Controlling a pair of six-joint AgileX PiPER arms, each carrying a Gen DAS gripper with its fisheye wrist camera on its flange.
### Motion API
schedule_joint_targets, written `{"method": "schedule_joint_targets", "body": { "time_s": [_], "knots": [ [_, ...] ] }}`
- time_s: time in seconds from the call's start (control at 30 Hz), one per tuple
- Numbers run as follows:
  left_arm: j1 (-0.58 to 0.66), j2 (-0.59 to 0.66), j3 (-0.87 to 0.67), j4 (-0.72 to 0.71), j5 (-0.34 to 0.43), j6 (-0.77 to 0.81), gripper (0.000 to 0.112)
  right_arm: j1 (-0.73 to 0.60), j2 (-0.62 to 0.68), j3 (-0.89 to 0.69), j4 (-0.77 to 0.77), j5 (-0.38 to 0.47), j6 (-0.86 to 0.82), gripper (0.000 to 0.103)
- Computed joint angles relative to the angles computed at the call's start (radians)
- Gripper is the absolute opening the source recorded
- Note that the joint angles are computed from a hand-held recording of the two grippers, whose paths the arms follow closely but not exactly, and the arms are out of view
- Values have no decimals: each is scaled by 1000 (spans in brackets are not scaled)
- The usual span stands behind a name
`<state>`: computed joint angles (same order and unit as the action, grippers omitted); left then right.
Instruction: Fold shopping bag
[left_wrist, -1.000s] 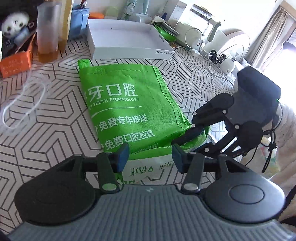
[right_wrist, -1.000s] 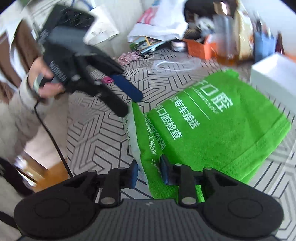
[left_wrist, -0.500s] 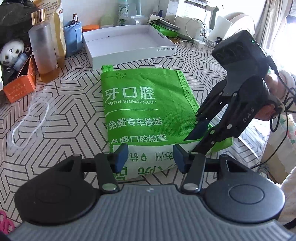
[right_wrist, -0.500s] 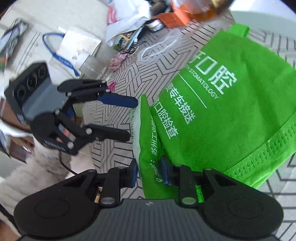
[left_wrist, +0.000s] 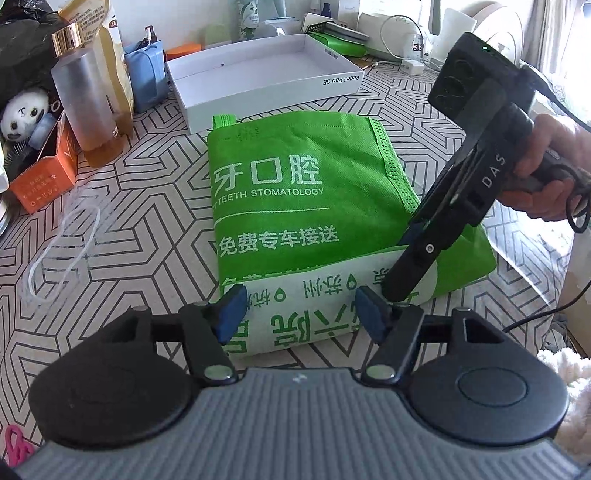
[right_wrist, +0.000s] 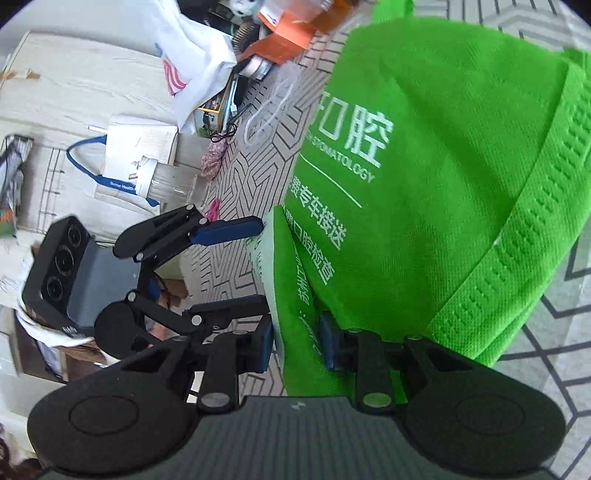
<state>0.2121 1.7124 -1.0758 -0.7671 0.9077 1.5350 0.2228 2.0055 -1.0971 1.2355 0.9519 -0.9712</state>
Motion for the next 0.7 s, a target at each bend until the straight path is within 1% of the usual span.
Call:
{"method": "schedule_joint_targets", "body": {
  "time_s": [0.03,0.1,0.13,0.17,0.2,0.23,0.3,0.33,0.37,0.4,0.43,0.47,0.5,0.53,0.57,0.6,0.67,0.7],
  "knots": [
    [-11,-5,7,16,-12,5,67,14,-37,19,-19,-41,-25,29],
    [-40,-29,44,34,-72,10,67,64,-156,87,-59,-182,-83,36],
    [-57,-45,66,43,-106,14,67,88,-202,114,-86,-240,-91,39],
    [-73,-61,87,52,-136,17,67,122,-253,140,-133,-309,-80,38],
    [-83,-71,99,58,-153,15,67,145,-288,160,-168,-354,-66,35],
    [-87,-76,104,60,-160,14,67,146,-298,172,-166,-362,-62,33],
    [-88,-80,106,60,-159,15,67,132,-301,191,-137,-358,-62,31],
    [-77,-85,104,40,-146,29,65,115,-291,188,-122,-337,-57,31],
    [-61,-93,107,9,-132,56,65,88,-271,175,-110,-298,-37,31],
    [-38,-103,109,-32,-114,89,58,58,-247,160,-97,-252,-16,30],
    [-4,-119,118,-96,-91,140,54,25,-217,144,-79,-201,0,29],
    [33,-131,129,-161,-57,195,54,-4,-188,132,-58,-161,6,29],
    [55,-130,129,-191,-18,214,54,-28,-161,122,-39,-128,9,29],
    [69,-123,122,-202,21,213,49,-48,-137,112,-27,-100,13,29],
    [65,-118,121,-199,25,202,46,-63,-119,100,-23,-76,16,29],
    [48,-115,124,-187,8,185,44,-71,-107,91,-25,-62,17,29],
    [3,-102,131,-168,-64,147,44,-63,-110,87,-37,-72,16,29],
    [-10,-87,128,-173,-86,132,44,-57,-115,88,-42,-80,15,29]
  ]
}}
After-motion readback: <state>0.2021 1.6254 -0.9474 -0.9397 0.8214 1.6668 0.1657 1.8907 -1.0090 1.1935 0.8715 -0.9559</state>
